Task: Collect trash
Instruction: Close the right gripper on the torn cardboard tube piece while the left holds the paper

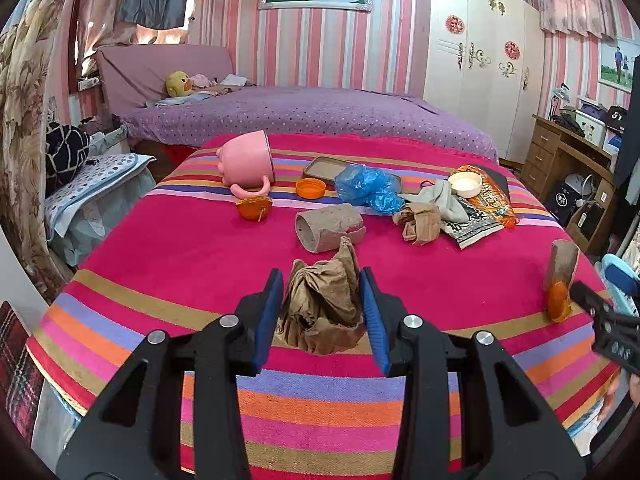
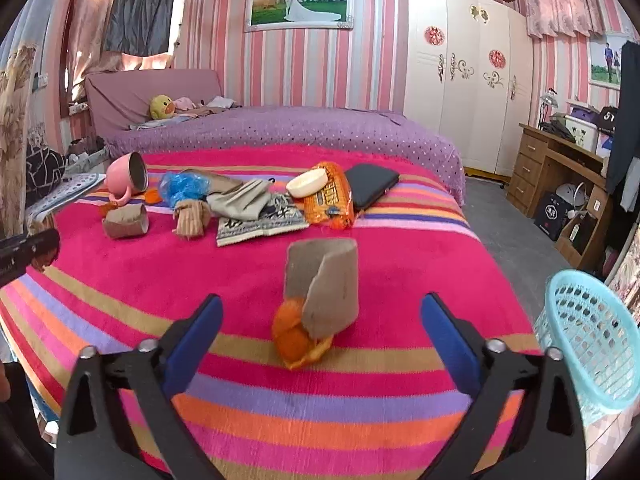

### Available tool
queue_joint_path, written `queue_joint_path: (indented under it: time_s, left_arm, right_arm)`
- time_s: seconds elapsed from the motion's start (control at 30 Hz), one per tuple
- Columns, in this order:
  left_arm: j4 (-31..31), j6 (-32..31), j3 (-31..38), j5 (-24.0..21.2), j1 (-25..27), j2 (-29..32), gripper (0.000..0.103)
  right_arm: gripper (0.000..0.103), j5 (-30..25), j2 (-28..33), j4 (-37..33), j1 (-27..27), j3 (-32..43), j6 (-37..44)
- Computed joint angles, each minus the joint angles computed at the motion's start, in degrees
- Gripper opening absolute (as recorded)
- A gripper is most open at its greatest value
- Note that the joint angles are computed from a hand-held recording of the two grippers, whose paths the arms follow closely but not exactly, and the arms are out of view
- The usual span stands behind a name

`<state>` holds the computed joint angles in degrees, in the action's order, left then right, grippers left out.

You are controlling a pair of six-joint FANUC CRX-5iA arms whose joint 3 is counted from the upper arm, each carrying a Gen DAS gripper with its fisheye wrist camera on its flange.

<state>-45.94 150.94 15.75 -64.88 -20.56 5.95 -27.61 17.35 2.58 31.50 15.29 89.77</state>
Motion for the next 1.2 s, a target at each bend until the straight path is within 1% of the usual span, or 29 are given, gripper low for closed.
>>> queue_joint_path:
  time_s: [0.03, 0.17, 0.2, 0.23, 0.3, 0.33, 0.4, 0.5, 0.6, 0.7, 0.8, 0.87, 0.9, 0.93, 0.97, 1.0, 1.07, 1.1, 1.17, 1.2]
  left_arm:
    - [0.0, -0.3, 0.2, 0.1, -0.1, 0.2, 0.038]
    - [0.0, -0.8, 0.1, 0.3, -0.5, 0.3, 0.038]
    - [0.3, -0.9, 0.0, 0.7, -0.5, 0.2, 0.038]
    - [0.4, -1.0, -0.2, 1.0, -0.5, 0.1, 0.038]
    - [0.4, -1.1, -0.2, 1.2, -0.5, 0.0, 0.038]
    - [0.8, -1.2, -0.4, 1.5, -0.4, -0.1, 0.038]
    - [1.4, -1.3, -0.7, 2.1, -0.2, -0.3, 0.038]
    - [2.3, -1.6, -1.2, 2.8, 0.2, -0.5, 0.038]
    - [2.9, -1.8, -1.1, 2.9, 0.5, -0.3, 0.038]
    - [4.2, -2.1, -1.4, 3.7, 1.1, -0.2, 0.038]
    - [4.1, -2.3, -0.6, 3.2, 1.0, 0.4, 0.038]
    - [4.2, -2.6, -0.3, 3.2, 0.8, 0.8, 0.038]
    - [3.6, -2.8, 0.2, 2.8, 0.4, 1.2, 0.038]
    - [2.9, -2.9, 0.7, 2.2, -0.1, 1.6, 0.038]
    - [2.4, -3.0, 0.9, 2.0, -0.3, 1.7, 0.038]
    - [1.7, -3.1, 1.2, 1.6, -0.8, 2.0, 0.038]
    - [0.9, -3.3, 1.5, 1.2, -1.2, 2.3, 0.038]
    - [0.7, -3.4, 1.7, 1.0, -1.3, 2.4, 0.038]
    - [0.9, -3.4, 1.8, 1.1, -1.2, 2.5, 0.038]
    - [1.3, -3.5, 1.8, 1.1, -1.1, 2.5, 0.038]
  right_arm:
    - [0.085, 0.0, 0.5, 0.8, 0.0, 0.5, -0.6]
    - [0.082, -1.3, 2.7, 2.5, -0.7, 3.5, -3.3]
    - [0.082, -2.6, 4.0, 3.9, -0.7, 4.9, -4.1]
    - [0.079, -4.4, 5.5, 5.1, -0.6, 6.7, -4.5]
    - [0.077, -7.1, 7.3, 5.6, -0.8, 8.7, -4.9]
    - [0.077, -9.4, 8.4, 4.2, -1.1, 10.5, -4.3]
    - [0.077, -12.1, 9.5, 2.4, -1.4, 12.7, -3.3]
    - [0.077, -13.9, 10.1, 1.9, -1.5, 13.6, -2.4]
    - [0.077, -18.0, 11.1, -0.9, -2.1, 16.2, -0.7]
    - [0.077, -20.2, 12.0, -2.9, -2.6, 18.1, 0.7]
    - [0.077, -22.3, 13.4, -5.7, -3.1, 21.1, 3.5]
    - [0.065, -24.2, 14.8, -8.7, -3.7, 24.2, 7.3]
    - [0.047, -24.8, 15.2, -8.7, -3.7, 25.1, 8.1]
    - [0.037, -24.9, 15.8, -7.6, -3.3, 25.8, 8.7]
    - [0.034, -25.7, 16.7, -8.6, -3.5, 27.5, 10.3]
    - [0.024, -26.6, 17.3, -9.9, -3.8, 28.9, 11.2]
    - [0.02, -28.3, 18.5, -12.8, -4.8, 31.7, 12.3]
    - [0.011, -28.3, 18.6, -14.4, -5.5, 32.3, 12.0]
    - [0.011, -27.3, 18.2, -15.9, -6.4, 32.1, 11.2]
    - [0.011, -25.9, 17.5, -16.3, -6.7, 31.1, 10.9]
